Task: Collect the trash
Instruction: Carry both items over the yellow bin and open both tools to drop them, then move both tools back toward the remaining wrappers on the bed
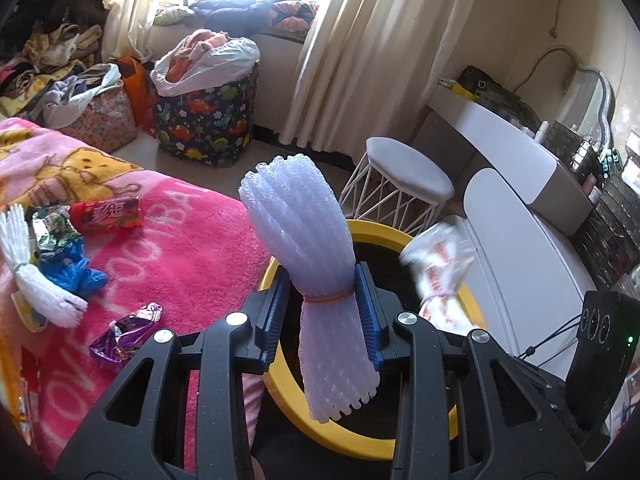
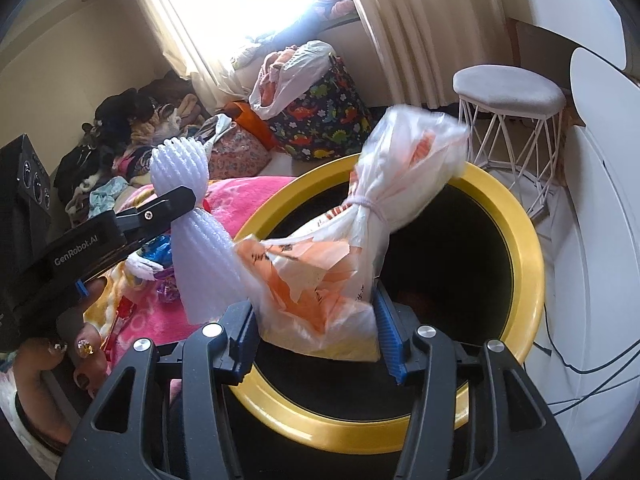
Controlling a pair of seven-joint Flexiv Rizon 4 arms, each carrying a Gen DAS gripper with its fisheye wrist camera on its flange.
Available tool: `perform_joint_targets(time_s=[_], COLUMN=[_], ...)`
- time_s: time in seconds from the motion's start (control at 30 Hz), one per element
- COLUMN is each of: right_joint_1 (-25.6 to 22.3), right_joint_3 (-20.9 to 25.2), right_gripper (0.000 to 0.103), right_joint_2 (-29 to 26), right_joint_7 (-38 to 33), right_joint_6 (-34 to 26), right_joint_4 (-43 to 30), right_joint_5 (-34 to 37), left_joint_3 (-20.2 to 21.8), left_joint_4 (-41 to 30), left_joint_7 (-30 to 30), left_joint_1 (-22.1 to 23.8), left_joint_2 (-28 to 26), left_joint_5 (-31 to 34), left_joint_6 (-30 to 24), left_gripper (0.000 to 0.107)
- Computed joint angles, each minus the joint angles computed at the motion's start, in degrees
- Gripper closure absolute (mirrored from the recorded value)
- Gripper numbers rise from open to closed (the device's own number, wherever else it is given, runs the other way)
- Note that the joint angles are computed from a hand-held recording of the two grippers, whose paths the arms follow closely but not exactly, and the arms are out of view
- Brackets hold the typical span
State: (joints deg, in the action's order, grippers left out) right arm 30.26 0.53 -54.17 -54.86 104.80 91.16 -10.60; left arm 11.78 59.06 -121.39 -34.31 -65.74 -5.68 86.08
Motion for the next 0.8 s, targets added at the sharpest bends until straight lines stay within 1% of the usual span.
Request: perform_joint_targets(time_s=[0.03, 0.1, 0.17, 0.2, 0.23, 0.27, 0.3, 0.4, 0.57, 0.67, 0.8], right_joint_1=[0.07, 0.72, 0.91, 0.99, 1.08, 1.27, 1.33, 2.31, 4.77, 5.75, 6.0], right_joint_3=[-0.14, -0.95, -1.24, -1.35, -1.46, -1.67, -1.78, -2.78, -5.3, -6.21, -5.92], right_gripper=[0.047, 0.043, 0.039, 0.036, 0.035, 0.035, 0.034, 0.031, 0.028, 0.026, 0.026], right_joint_2=[-0.08, -0.11, -0.28, -0.36, -0.41, -0.46, -0.57, -0.63, -0.51, -0.44, -0.38], right_joint_7=[0.14, 0.42, 0.63, 0.71, 0.77, 0.77, 0.7, 0.48, -0.84, -1.7, -2.72], right_joint_6=[-0.06, -0.12, 0.14, 0.31, 0.44, 0.65, 0.92, 2.16, 4.7, 5.28, 5.45], right_joint_4=[-0.07, 0.03, -0.04, -0.03, -0.08, -0.1, -0.13, 0.05, 0.48, 0.4, -0.04], right_joint_5=[0.19, 0.74, 1.11, 1.28, 1.41, 1.55, 1.61, 2.34, 4.31, 5.53, 5.98], left_joint_3=[0.1, 0.7, 0.99, 1.36, 2.75, 4.5, 5.64, 8.94, 13.69, 15.7, 17.41], left_joint_4=[0.09, 0.46, 1.53, 1.95, 2.45, 2.92, 3.41, 5.29, 8.19, 10.33, 13.27], left_joint_7=[-0.3, -1.28, -2.25, -2.55, -3.35, -4.3, -4.96, -7.37, -10.02, -11.22, -11.42], left_joint_1=[-0.02, -0.22, -0.37, -0.55, -1.26, -2.16, -2.73, -4.44, -6.96, -8.19, -9.35], left_joint_2=[-0.01, 0.07, 0.46, 0.62, 0.79, 0.91, 1.08, 1.73, 2.61, 3.24, 4.09], left_joint_5=[-0.11, -0.4, -0.71, -0.84, -1.02, -1.17, -1.18, -1.55, -1.99, -2.58, -4.17], left_joint_6=[0.09, 0.58, 1.71, 2.1, 2.35, 2.44, 2.68, 3.51, 4.81, 5.95, 7.83], left_gripper=[0.074, 0.044, 0.039, 0.033, 0.029, 0.022, 0.019, 0.015, 0.015, 0.015, 0.015])
